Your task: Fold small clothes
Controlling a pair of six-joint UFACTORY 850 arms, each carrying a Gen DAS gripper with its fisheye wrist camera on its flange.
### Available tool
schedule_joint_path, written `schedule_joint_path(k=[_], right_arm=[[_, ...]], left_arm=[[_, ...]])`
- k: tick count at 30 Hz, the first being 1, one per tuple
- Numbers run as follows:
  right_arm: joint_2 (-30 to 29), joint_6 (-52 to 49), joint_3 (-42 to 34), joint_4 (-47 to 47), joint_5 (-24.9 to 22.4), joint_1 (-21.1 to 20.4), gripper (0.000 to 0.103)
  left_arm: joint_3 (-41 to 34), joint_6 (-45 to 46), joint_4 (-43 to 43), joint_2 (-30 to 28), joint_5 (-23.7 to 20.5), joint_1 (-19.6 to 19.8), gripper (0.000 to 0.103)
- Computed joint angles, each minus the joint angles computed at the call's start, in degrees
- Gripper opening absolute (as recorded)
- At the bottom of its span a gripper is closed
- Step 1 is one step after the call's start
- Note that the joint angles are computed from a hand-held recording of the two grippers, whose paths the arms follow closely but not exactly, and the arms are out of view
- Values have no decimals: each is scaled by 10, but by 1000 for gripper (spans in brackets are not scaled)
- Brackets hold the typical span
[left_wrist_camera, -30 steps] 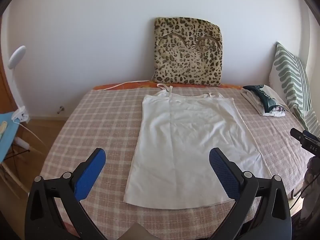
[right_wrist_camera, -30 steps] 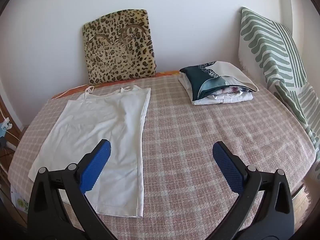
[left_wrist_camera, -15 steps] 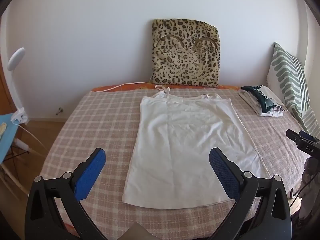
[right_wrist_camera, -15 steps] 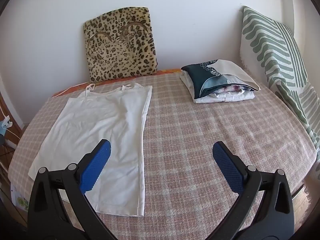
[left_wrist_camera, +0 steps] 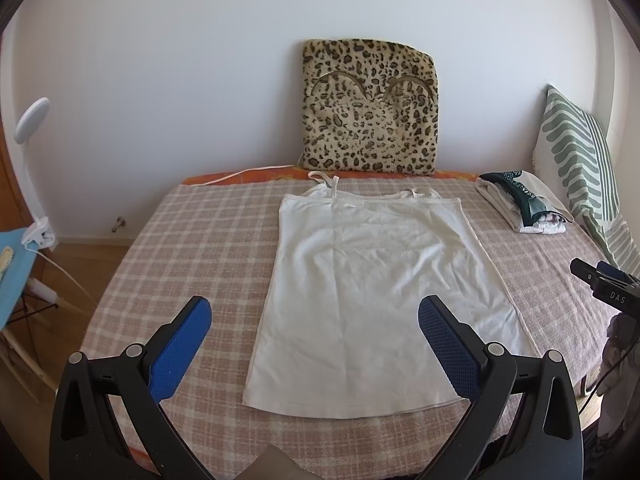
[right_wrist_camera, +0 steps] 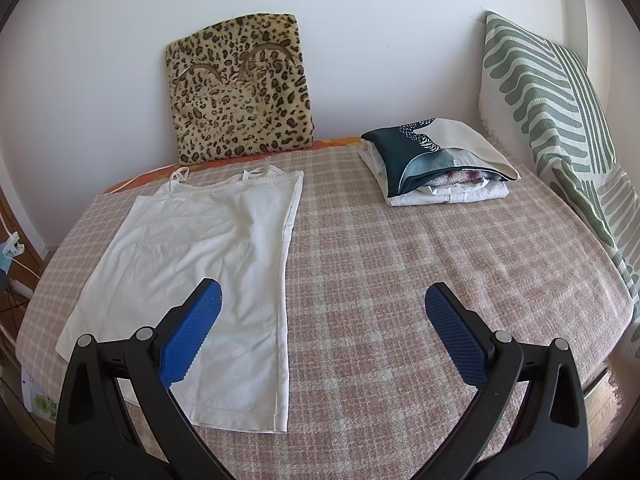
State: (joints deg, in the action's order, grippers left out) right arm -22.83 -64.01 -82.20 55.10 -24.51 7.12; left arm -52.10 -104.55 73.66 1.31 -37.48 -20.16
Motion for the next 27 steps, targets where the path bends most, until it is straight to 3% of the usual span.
schedule_joint_path(k=[27], right_arm=[[-1,1,-2,-2,-2,-1,103]], left_arm=[[-4,3,-2,-1,-5,-2,103]])
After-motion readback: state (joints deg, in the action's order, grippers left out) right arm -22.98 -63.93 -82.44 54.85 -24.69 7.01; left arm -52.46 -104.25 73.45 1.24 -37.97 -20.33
